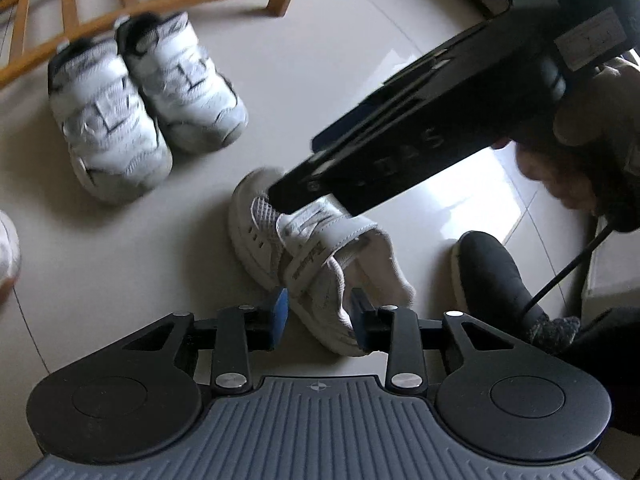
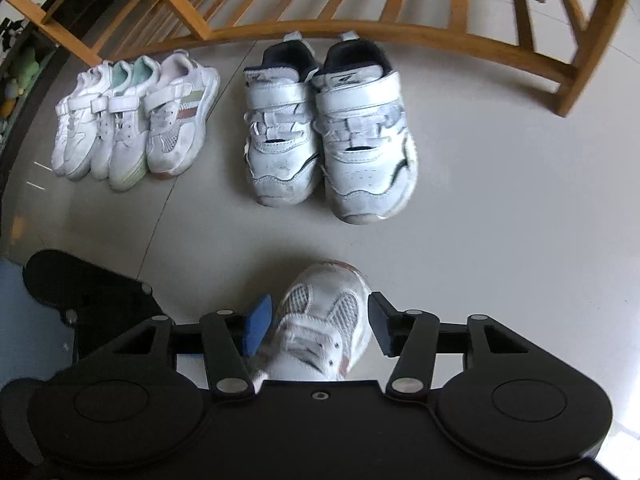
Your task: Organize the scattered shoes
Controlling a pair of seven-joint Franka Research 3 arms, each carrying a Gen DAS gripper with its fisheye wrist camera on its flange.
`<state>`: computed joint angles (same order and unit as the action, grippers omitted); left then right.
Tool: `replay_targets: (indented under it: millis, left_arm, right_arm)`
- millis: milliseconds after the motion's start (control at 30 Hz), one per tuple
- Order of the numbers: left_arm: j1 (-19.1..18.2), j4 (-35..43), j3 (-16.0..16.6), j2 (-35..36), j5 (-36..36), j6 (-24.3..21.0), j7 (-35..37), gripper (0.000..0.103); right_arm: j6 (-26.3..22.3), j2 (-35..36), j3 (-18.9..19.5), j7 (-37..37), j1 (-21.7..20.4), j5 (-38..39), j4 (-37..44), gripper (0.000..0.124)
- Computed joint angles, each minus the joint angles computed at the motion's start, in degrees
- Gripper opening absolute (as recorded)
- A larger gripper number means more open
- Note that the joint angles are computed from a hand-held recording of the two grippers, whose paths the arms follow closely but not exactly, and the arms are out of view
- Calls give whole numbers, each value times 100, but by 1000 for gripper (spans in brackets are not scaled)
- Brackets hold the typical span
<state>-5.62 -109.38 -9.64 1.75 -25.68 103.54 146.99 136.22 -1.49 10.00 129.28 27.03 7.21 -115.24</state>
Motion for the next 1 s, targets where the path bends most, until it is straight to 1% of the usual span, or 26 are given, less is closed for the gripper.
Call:
replay_targets:
  millis: [100, 133, 200, 267, 400, 500, 633, 767, 833, 1000]
  left_arm:
    - [-11, -40, -11, -3, 44, 33, -9, 32]
    - [-12, -46, -11, 2, 43, 30, -18, 32]
    - [-11, -54, -12, -2, 38, 36, 15, 31]
    - [-9, -61, -8, -3, 31, 45, 43, 31]
    - [8, -50, 2, 16, 39, 108, 11, 30]
    - [23, -49, 11, 25, 65, 237, -30, 30]
    - [57, 16, 21, 82, 72, 349, -157, 30]
    - [95, 59, 23, 132, 94, 585, -263, 30]
    - [110, 200, 17, 210, 98, 578, -375, 30]
    - [141, 212, -7, 211, 128, 663, -421, 31]
  right_arm:
    - [34, 249, 3, -18, 24, -83, 149, 58]
    - [37, 287, -4, -24, 36, -91, 162, 59]
    - [3, 453, -28, -36, 60, -245, 267, 59]
    - [-130, 534, -58, -6, 84, -353, 335, 61]
    - [-124, 483, -95, 17, 94, -367, 277, 61]
    - [-327, 434, -106, 80, 104, -644, 313, 61]
    - [-487, 301, -93, 94, 90, -773, 243, 61]
    - [-767, 146, -47, -35, 82, -895, 178, 61]
    - [-886, 98, -18, -133, 85, -930, 168, 61]
    - [-1150, 20, 49, -449, 121, -825, 169, 61]
